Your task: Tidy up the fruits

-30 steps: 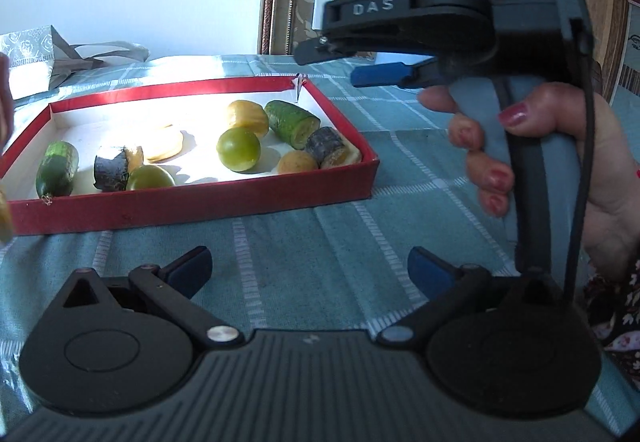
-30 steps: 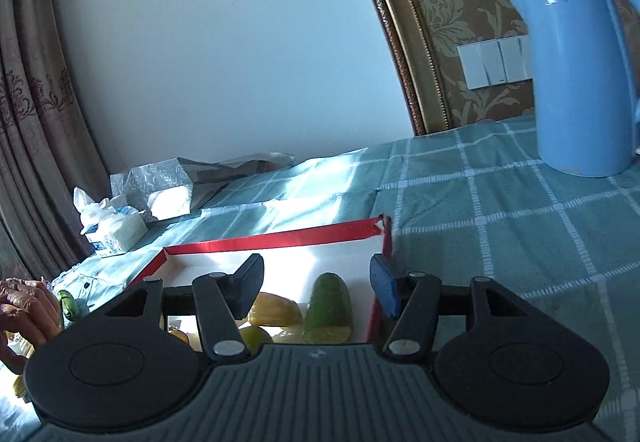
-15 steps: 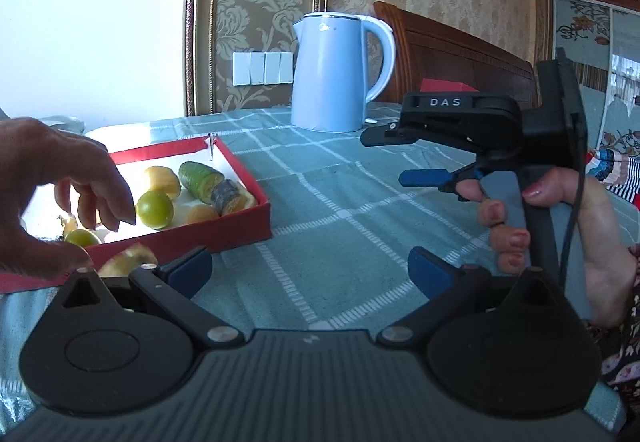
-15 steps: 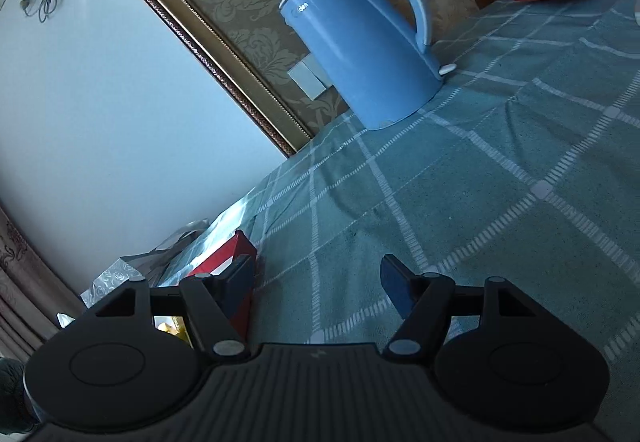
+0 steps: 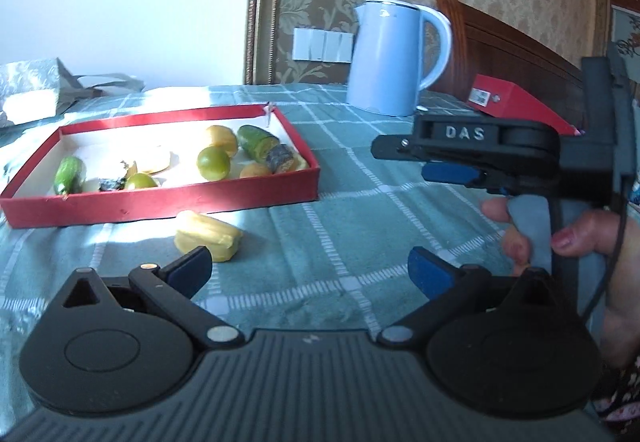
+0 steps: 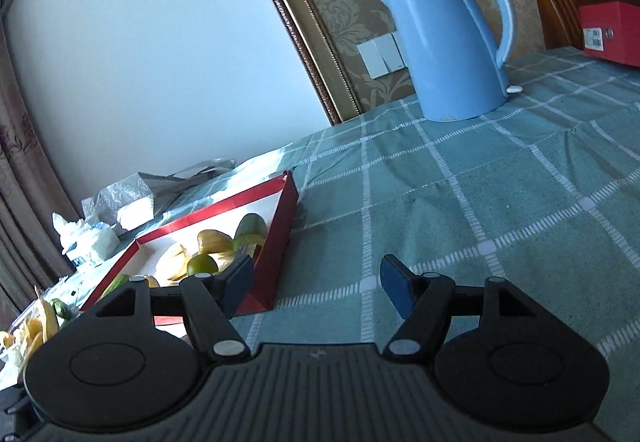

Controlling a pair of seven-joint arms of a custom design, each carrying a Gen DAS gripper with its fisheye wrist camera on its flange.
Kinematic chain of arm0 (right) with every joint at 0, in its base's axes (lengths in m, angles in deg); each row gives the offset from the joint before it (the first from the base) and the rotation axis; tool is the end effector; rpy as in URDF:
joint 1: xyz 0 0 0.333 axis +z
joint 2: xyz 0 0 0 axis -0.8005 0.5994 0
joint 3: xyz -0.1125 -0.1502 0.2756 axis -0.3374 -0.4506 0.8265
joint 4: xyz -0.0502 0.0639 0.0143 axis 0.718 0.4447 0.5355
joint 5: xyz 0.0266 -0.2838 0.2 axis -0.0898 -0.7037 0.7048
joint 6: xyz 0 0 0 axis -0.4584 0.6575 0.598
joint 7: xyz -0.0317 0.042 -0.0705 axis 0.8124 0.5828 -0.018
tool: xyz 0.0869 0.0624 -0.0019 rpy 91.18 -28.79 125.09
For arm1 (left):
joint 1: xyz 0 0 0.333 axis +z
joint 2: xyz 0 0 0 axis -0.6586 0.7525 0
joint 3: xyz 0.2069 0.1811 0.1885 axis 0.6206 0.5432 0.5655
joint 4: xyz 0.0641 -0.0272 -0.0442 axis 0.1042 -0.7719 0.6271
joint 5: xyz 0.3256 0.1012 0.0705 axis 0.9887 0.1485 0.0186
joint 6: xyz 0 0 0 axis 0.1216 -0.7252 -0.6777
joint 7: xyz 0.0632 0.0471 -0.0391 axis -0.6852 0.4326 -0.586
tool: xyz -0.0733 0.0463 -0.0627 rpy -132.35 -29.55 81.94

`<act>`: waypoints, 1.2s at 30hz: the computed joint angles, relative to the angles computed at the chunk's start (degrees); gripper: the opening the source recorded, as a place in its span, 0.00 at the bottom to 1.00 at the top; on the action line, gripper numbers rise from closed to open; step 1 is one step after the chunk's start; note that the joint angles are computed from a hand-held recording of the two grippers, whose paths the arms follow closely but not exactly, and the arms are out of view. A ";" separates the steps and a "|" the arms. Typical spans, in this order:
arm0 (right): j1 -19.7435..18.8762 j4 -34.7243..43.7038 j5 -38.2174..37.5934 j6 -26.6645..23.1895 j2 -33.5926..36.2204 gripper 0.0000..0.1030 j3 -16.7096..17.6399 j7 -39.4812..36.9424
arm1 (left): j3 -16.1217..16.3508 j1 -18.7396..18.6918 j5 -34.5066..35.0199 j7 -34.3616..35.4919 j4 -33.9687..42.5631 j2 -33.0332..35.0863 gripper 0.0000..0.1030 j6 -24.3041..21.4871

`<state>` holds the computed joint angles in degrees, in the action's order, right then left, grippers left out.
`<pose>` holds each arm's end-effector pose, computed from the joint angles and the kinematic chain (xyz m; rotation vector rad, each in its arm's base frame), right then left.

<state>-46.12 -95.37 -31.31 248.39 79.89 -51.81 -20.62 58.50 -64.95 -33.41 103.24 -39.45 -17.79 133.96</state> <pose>0.7300 0.1833 0.4358 -1.3413 1.4695 -0.4783 0.6629 -0.2841 0.4334 -1.4409 1.8028 -1.1438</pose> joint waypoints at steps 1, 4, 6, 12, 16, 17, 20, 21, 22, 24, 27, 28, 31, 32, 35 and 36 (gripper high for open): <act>0.46 -1.60 -0.04 1.70 -0.88 0.68 0.01 -0.53 | 2.68 -1.65 -0.08 -2.19 -0.81 -0.43 1.00 0.53; 5.62 -5.11 0.35 4.17 -3.48 0.68 -6.21 1.41 | 12.77 -8.56 1.85 -8.89 -2.33 -1.15 1.00 0.37; 6.39 -6.92 -0.52 6.41 -4.32 0.68 -6.28 1.85 | 17.27 -11.70 3.91 -13.10 -2.71 -1.38 1.00 -1.11; 18.73 -8.47 3.18 9.11 -5.09 0.68 -19.92 2.74 | 20.11 -12.55 8.33 -21.13 -4.54 -2.97 1.00 -4.07; 17.61 -9.71 0.31 12.28 -4.94 0.68 -16.39 1.58 | 25.94 -15.72 14.36 -30.27 -5.06 -2.81 1.00 -4.20; 18.82 -9.52 0.89 12.40 -4.66 0.68 -17.59 0.95 | 26.11 -15.75 15.21 -31.42 -5.19 -2.96 1.00 -4.86; 21.39 -8.68 2.79 12.36 -4.14 0.68 -20.19 -0.60 | 26.63 -15.52 18.13 -35.46 -5.10 -3.17 1.00 -5.40; 21.54 -8.54 3.04 13.45 -3.92 0.68 -19.96 -0.85 | 26.85 -15.52 19.16 -37.06 -4.99 -3.24 1.00 -5.56; 21.81 -8.40 3.27 13.89 -3.78 0.68 -20.01 -1.53 | 27.41 -15.61 20.52 -39.15 -4.78 -3.27 1.00 -5.27; 22.50 -7.68 4.31 13.88 -3.43 0.68 -20.55 -2.87 | 28.05 -15.74 23.20 -42.56 -4.14 -3.32 1.00 -5.27; 23.46 -6.78 5.59 13.05 -3.11 0.68 -21.32 -4.87 | 27.31 -15.37 26.44 -44.59 -3.32 -3.70 1.00 -6.80; 23.71 -6.47 6.02 12.55 -3.04 0.68 -21.63 -5.29 | 26.44 -14.93 26.78 -44.20 -3.19 -3.92 1.00 -7.74; 24.78 -5.65 7.13 11.30 -2.72 0.68 -23.05 -5.92 | 24.14 -13.56 28.21 -43.74 -2.96 -4.44 1.00 -9.37; 24.98 -5.55 7.26 11.12 -2.66 0.68 -23.32 -5.98 | 23.37 -13.13 28.54 -43.80 -3.09 -4.67 1.00 -9.93; 25.47 -5.38 7.61 10.57 -2.59 0.68 -24.11 -5.89 | 20.96 -11.38 29.34 -44.00 -3.24 -5.16 1.00 -10.72; 25.50 -5.47 7.59 10.56 -2.63 0.68 -24.15 -5.79 | 20.13 -10.88 29.47 -43.91 -3.31 -5.36 1.00 -11.31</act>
<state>-20.63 -100.84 -23.72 258.95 77.25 -75.97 -26.41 78.63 -75.83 -3.94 59.33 -42.77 -23.14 122.65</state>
